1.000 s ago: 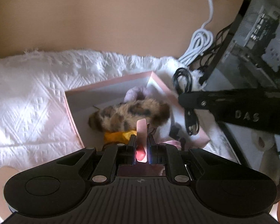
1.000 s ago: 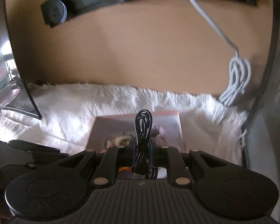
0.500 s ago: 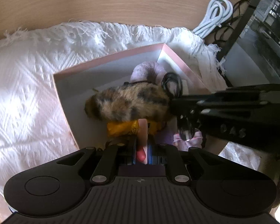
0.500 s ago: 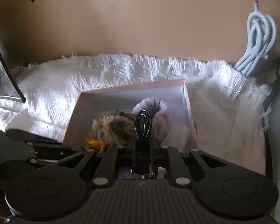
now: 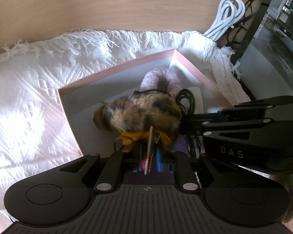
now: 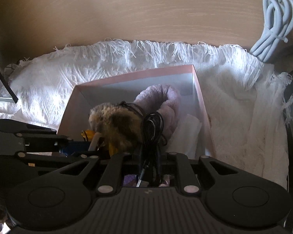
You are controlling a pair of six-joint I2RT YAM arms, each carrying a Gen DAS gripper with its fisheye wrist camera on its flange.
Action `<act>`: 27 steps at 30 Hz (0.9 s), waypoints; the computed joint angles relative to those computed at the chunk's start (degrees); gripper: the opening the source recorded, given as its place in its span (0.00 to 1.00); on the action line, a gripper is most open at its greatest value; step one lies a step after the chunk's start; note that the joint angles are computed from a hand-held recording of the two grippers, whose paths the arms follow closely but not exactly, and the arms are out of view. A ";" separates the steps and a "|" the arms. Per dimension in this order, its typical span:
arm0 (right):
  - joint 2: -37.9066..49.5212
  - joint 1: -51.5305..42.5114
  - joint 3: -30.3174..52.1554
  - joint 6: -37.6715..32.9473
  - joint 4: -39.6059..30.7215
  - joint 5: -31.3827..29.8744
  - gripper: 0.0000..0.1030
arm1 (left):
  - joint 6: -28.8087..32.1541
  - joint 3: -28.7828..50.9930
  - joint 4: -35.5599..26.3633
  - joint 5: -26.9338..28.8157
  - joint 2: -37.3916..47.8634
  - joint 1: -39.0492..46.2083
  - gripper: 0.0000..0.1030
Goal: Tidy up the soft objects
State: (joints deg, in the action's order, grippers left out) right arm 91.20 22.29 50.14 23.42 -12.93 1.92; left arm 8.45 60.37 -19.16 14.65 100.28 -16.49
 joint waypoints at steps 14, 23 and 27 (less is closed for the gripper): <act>-14.50 6.57 -1.87 9.53 -9.55 16.43 0.33 | 3.62 -3.42 -3.20 0.43 -6.68 -0.30 0.21; -27.83 15.25 -5.14 14.25 -16.69 26.45 0.46 | -5.61 -20.52 13.25 3.56 -27.47 2.03 0.21; -33.78 16.89 -10.13 8.74 -12.57 27.70 0.49 | -9.16 -32.74 24.20 -4.29 -41.04 -1.49 0.21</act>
